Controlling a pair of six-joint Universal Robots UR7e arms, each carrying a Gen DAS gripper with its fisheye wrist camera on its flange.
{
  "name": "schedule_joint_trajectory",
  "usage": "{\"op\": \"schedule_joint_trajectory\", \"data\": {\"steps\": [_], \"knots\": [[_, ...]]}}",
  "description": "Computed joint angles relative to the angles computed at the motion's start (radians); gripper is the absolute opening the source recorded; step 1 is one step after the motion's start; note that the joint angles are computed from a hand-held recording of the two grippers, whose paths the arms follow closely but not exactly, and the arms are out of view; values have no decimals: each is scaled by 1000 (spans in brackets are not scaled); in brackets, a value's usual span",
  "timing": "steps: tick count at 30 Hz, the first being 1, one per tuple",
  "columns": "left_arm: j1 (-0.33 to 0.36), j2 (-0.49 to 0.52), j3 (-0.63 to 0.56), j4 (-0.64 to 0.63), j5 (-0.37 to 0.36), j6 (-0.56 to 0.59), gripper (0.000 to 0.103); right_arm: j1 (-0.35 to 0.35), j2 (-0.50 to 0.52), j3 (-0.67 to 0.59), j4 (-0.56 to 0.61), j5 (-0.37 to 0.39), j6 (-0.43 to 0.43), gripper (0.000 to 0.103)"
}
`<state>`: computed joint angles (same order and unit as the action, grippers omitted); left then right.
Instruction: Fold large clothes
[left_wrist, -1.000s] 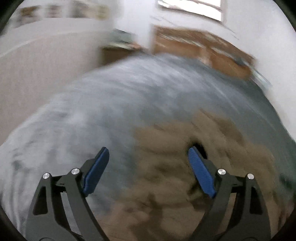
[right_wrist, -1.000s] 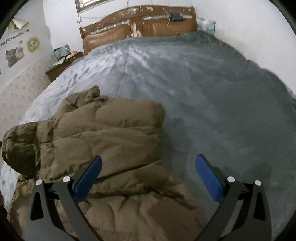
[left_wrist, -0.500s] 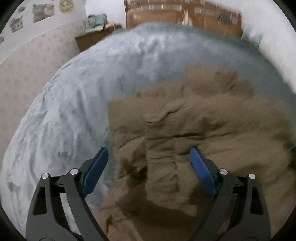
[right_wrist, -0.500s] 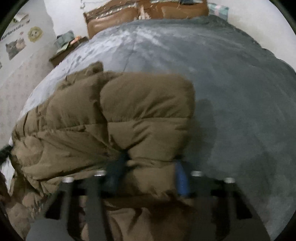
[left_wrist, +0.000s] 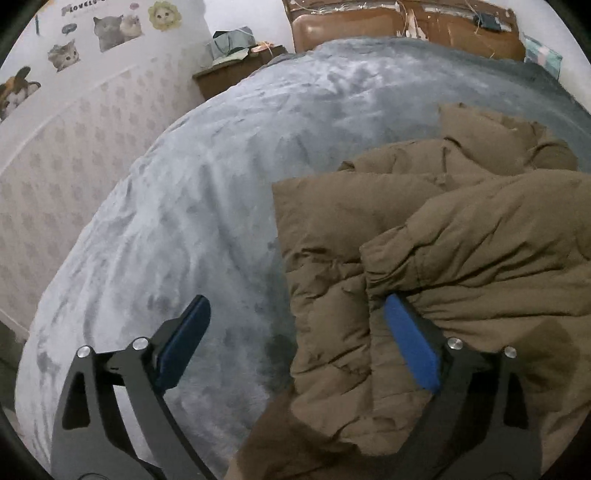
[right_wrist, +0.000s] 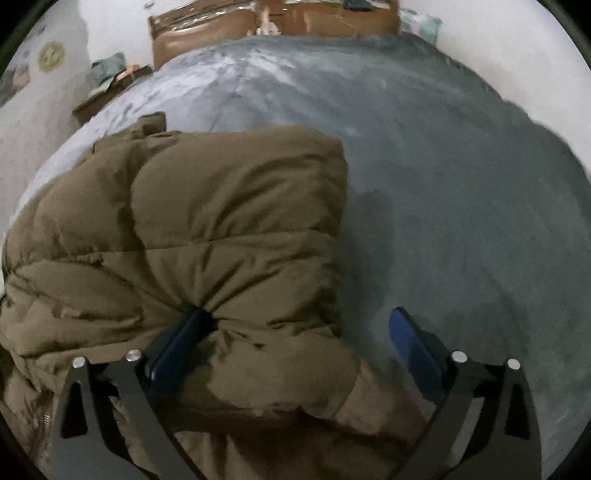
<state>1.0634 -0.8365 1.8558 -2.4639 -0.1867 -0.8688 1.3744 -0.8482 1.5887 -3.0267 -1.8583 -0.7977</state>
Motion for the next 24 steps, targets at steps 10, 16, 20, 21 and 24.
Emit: {"op": "schedule_joint_trajectory", "data": {"steps": [10, 16, 20, 21, 24], "knots": [[-253, -369, 298, 125, 52, -235, 95, 0, -342, 198, 84, 213, -40, 101], [-452, -676, 485, 754, -24, -772, 98, -133, -575, 357, 139, 294, -207, 101], [-533, -790, 584, 868, -236, -1000, 98, -275, -698, 394, 296, 303, -141, 101], [-519, -790, 598, 795, -263, -960, 98, -286, -706, 396, 318, 277, -122, 101], [-522, -791, 601, 769, -324, -881, 98, -317, -743, 405, 398, 273, -108, 101]]}}
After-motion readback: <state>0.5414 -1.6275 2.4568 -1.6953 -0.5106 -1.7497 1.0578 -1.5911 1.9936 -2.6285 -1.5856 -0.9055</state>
